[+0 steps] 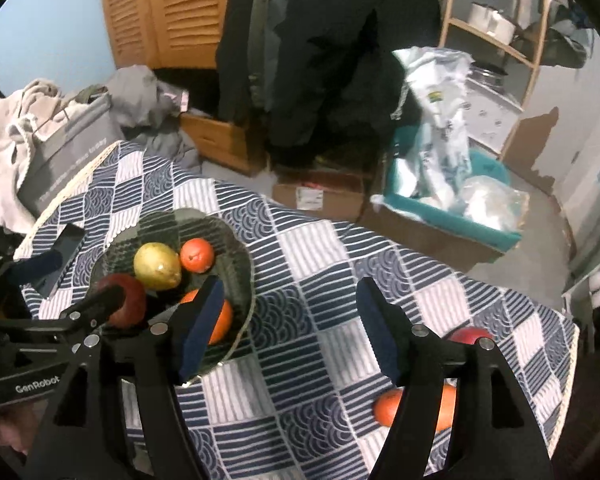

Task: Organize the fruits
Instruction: 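Move both tools back to the remaining fruit pile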

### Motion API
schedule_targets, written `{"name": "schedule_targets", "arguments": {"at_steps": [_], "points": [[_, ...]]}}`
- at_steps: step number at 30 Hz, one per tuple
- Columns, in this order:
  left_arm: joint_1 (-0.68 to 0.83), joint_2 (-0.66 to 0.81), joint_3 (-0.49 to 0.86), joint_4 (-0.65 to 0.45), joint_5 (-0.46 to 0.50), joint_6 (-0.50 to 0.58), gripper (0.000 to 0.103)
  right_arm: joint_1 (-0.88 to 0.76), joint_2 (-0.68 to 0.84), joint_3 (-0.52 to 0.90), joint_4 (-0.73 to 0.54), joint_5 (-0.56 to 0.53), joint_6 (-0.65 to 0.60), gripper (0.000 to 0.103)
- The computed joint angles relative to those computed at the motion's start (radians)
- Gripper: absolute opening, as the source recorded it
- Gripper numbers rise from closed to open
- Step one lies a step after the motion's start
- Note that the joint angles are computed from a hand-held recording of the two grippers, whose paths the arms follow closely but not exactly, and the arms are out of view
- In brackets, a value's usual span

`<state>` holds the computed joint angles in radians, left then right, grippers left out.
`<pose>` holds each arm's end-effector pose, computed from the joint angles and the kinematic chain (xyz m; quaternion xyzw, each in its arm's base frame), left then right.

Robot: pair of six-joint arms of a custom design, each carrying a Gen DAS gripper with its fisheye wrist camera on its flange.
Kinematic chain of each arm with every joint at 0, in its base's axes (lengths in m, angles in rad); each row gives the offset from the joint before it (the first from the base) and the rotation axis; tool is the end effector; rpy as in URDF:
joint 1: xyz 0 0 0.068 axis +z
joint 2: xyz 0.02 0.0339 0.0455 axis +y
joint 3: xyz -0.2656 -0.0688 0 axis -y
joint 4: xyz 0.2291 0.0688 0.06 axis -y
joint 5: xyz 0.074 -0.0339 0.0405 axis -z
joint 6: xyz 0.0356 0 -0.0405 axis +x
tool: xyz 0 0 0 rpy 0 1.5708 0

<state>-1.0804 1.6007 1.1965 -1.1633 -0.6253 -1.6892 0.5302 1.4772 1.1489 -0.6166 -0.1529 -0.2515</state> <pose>0.1420 -0.2218 0.2412 -0.2857 0.9076 0.0553 0.3026 0.2521 0.1540 0.2724 -0.3832 0.8682 0.1146 0.2939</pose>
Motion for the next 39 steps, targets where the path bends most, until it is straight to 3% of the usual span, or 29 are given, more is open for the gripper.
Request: {"name": "schedule_targets", "arguments": {"at_steps": [21,39], "points": [[-0.019,0.225,0.34,-0.021,-0.053,0.166,0.09,-0.375,-0.104,-0.023,-0.053,-0.094,-0.165,0.073],[0.026,0.534,0.715,-0.022,0.009,0.396,0.09,-0.714,0.067,0.027,-0.041,-0.133,-0.297,0.073]]}}
